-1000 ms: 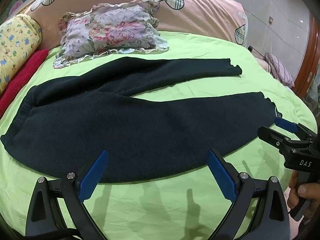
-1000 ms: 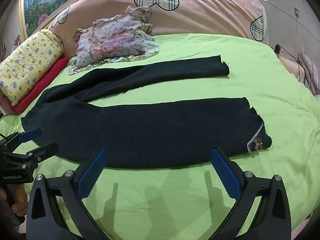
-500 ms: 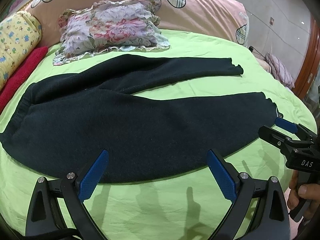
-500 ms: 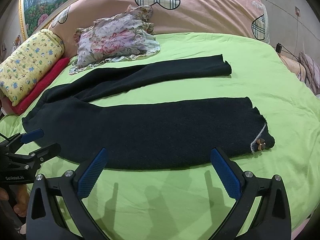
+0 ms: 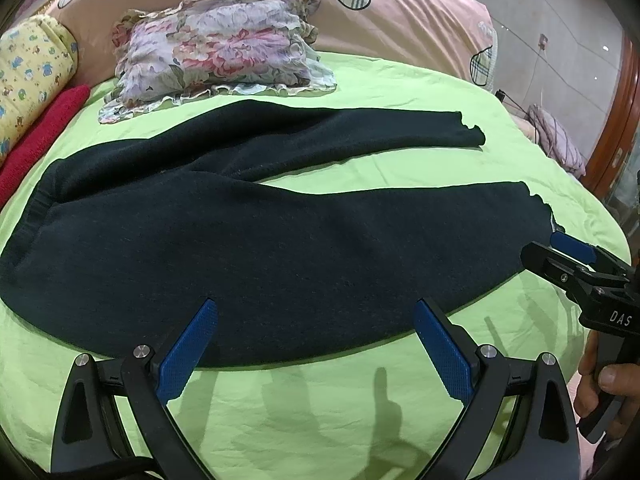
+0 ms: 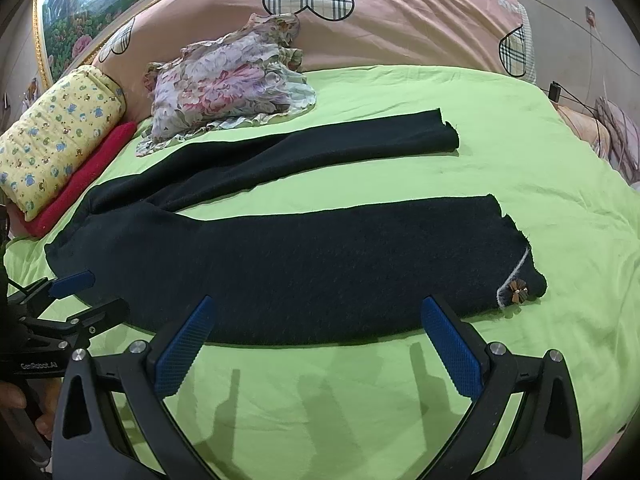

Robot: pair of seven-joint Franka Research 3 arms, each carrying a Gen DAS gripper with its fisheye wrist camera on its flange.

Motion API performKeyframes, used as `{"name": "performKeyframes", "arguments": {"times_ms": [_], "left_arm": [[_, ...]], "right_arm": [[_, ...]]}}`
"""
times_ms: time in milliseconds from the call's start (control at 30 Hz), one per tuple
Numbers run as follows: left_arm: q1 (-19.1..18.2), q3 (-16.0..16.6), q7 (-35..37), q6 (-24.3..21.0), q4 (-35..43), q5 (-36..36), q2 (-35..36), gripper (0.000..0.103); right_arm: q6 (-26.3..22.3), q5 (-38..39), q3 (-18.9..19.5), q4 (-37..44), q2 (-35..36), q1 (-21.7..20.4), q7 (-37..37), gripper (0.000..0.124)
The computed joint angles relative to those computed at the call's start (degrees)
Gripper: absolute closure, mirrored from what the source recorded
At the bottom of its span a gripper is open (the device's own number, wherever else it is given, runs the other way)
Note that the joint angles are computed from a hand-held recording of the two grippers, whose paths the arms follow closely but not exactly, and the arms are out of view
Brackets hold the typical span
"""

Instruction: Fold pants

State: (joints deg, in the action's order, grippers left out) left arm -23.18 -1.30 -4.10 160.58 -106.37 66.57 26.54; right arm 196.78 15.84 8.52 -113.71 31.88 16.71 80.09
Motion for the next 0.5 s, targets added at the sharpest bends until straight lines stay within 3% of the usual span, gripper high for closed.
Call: {"name": "performKeyframes", "arguments": {"times_ms": [500], "left_arm": [[-0.18,0.07,2.44,0.74,1.11,-2.51,1.16,0.004]], "right_arm": [[-0.80,-1.43,1.80,0.60,0.25,-2.35,1.02,0.021]]}}
